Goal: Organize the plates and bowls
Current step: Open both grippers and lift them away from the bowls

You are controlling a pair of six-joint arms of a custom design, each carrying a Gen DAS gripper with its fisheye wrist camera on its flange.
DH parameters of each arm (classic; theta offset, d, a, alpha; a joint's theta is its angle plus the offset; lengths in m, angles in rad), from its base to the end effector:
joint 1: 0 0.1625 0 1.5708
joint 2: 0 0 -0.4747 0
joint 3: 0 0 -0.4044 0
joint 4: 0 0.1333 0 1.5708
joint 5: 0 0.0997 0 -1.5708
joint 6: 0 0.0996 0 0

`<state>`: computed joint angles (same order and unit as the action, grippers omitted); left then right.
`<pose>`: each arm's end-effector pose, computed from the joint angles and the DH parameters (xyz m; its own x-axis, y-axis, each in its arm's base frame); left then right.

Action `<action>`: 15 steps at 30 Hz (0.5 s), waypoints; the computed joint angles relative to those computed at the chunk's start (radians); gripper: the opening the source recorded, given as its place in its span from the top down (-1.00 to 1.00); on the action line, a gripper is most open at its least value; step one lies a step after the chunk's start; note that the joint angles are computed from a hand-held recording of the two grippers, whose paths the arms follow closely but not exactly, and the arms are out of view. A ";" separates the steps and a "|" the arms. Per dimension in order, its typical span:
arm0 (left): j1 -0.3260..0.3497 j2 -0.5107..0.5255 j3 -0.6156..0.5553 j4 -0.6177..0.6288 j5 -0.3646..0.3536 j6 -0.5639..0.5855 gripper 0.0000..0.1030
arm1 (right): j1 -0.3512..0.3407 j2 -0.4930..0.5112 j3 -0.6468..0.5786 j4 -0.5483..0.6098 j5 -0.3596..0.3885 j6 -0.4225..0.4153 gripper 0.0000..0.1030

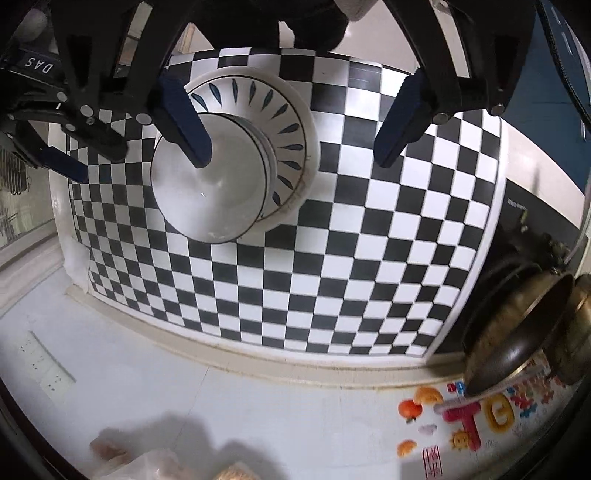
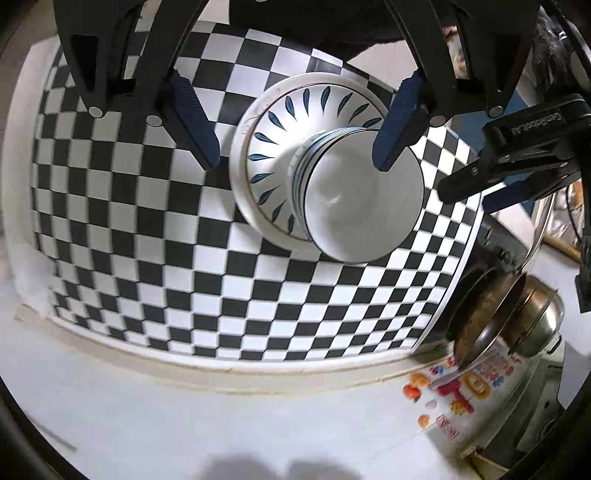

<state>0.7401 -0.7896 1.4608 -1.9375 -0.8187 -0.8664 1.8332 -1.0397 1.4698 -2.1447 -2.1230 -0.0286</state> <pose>-0.3990 -0.6371 0.1488 -0.7577 -0.0516 -0.6505 0.1962 0.9328 -0.3025 0.2647 -0.6732 0.3336 -0.8340 -0.1755 0.5230 -0.2807 0.9512 -0.1284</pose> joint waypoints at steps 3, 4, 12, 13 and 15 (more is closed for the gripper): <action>-0.018 -0.025 0.024 -0.025 0.019 0.039 -0.74 | 0.030 -0.021 0.035 -0.057 -0.050 0.035 -0.74; -0.029 -0.037 0.035 -0.032 0.032 0.053 -0.74 | 0.043 -0.030 0.050 -0.079 -0.070 0.047 -0.75; -0.135 -0.131 0.101 -0.020 0.090 0.070 -0.74 | 0.159 -0.118 0.131 -0.134 -0.194 0.147 -0.78; -0.147 -0.143 0.109 -0.021 0.093 0.066 -0.74 | 0.179 -0.134 0.140 -0.141 -0.212 0.153 -0.78; -0.178 -0.172 0.128 -0.009 0.105 0.041 -0.74 | 0.221 -0.166 0.157 -0.150 -0.241 0.162 -0.79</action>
